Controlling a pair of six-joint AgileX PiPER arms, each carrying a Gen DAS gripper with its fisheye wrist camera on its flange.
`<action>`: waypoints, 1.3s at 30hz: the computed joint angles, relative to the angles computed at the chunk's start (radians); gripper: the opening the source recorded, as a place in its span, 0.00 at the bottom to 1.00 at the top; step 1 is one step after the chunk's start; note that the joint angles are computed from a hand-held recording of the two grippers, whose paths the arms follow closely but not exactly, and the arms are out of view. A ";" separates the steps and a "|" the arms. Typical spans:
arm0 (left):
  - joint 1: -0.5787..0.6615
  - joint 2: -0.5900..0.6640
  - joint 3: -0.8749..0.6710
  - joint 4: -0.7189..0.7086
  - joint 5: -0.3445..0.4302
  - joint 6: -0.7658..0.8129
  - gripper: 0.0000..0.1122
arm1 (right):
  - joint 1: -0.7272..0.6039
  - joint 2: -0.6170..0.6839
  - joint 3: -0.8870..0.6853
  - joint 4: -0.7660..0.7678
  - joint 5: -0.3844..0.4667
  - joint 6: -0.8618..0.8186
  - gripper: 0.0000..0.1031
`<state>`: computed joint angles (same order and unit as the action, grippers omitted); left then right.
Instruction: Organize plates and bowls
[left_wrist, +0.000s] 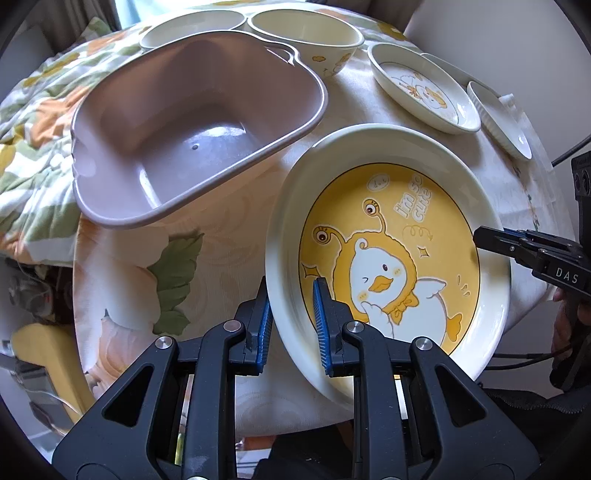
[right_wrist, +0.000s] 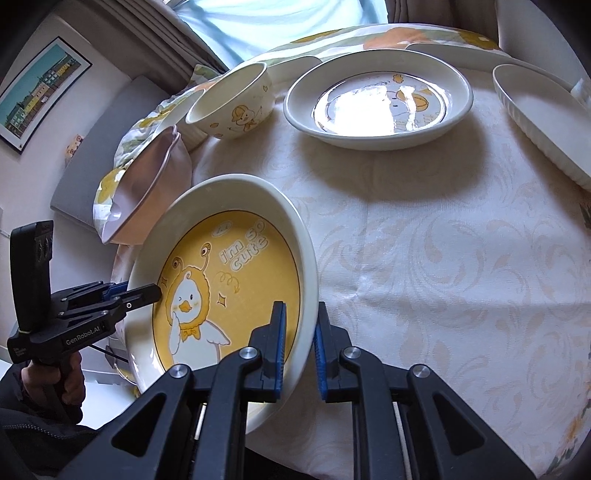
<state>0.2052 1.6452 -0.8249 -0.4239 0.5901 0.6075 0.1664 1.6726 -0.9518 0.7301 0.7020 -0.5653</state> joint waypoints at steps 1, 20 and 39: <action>-0.002 -0.004 0.005 0.004 -0.008 -0.002 0.16 | 0.000 0.004 -0.002 0.001 0.001 0.003 0.13; -0.174 -0.260 0.083 0.353 -0.011 -0.517 0.60 | -0.043 -0.136 0.001 -0.089 0.037 0.069 0.53; -0.723 0.032 -0.706 0.598 0.233 -0.815 0.82 | -0.622 -0.330 -0.189 -0.064 0.315 -0.145 1.00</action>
